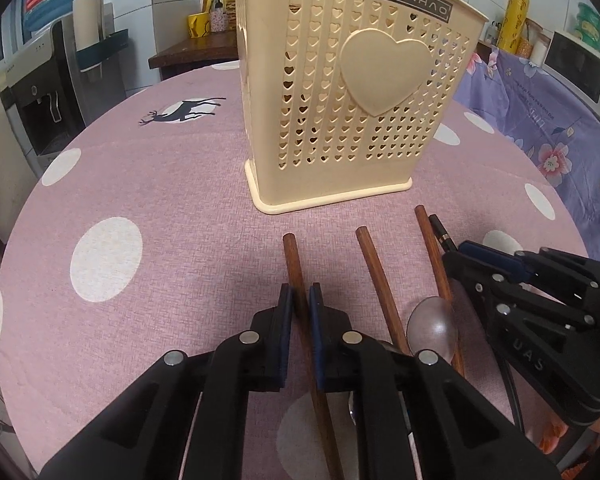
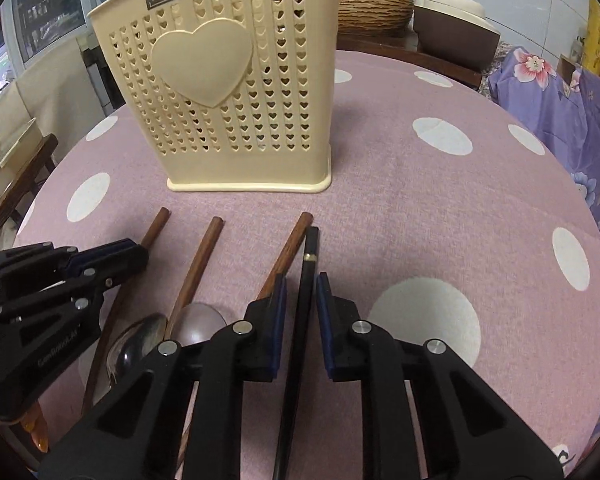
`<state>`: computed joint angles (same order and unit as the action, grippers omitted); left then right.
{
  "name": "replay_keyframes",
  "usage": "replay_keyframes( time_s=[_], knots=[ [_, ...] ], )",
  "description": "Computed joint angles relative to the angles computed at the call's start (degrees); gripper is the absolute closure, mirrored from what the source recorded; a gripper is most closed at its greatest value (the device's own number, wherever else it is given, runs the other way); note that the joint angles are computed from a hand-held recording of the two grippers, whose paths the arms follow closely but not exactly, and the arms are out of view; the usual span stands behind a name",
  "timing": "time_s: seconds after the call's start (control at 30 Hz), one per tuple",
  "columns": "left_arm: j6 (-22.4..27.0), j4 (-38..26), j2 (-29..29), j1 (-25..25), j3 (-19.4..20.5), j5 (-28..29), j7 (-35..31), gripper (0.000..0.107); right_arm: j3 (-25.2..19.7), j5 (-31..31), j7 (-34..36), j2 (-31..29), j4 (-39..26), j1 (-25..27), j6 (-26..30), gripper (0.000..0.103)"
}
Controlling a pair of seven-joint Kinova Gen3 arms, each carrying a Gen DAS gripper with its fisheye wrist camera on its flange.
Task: Organize utensils
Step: 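Grasp a brown chopstick with the left tool while the right tool grasps a black chopstick, then lift both chopsticks and lower them into the beige holder with both tools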
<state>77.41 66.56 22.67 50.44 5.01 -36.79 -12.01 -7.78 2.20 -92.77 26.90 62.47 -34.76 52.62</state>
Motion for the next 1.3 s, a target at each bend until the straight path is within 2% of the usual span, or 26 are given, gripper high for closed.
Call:
replay_keyframes(
  time_s=[0.1,0.33,0.47,0.67,0.83,0.97,1.1,1.3],
  knots=[
    [-0.08,-0.08,0.12,-0.07,-0.05,-0.14,-0.21,0.097,0.68,1.37,-0.85,0.34,-0.39,-1.03,-0.41,0.093],
    [0.2,-0.73,0.63,0.0,-0.2,-0.4,-1.16,0.098,0.85,3.13,-0.3,0.3,-0.11,-1.79,-1.06,0.094],
    [0.6,-1.14,0.98,0.38,-0.44,-0.8,-1.5,0.098,0.35,2.1,0.38,0.29,-0.15,-0.98,-1.01,0.094],
    [-1.7,1.37,-0.98,0.86,-0.51,-1.99,1.45,0.099,-0.39,0.35,1.2,-1.63,2.53,0.56,-3.57,0.095],
    [-2.09,3.2,-3.55,2.0,0.25,-5.57,4.51,0.099,-2.15,-4.05,3.6,-5.06,5.7,4.11,-6.84,0.095],
    [-1.45,4.68,-6.38,4.06,1.57,-10.88,7.9,0.099,-4.08,-9.9,7.6,-8.54,7.92,8.13,-8.91,0.095],
    [1.45,4.64,-8.2,6.25,3.59,-17.14,10.34,0.099,-4.67,-13.92,11.33,-12.49,10.19,10.7,-10.85,0.095],
    [6.46,1.84,-8.49,8.8,5.71,-23.57,9.59,0.099,-5.16,-22.61,17.57,-16.56,11.72,14.76,-11.13,0.095]
  ],
)
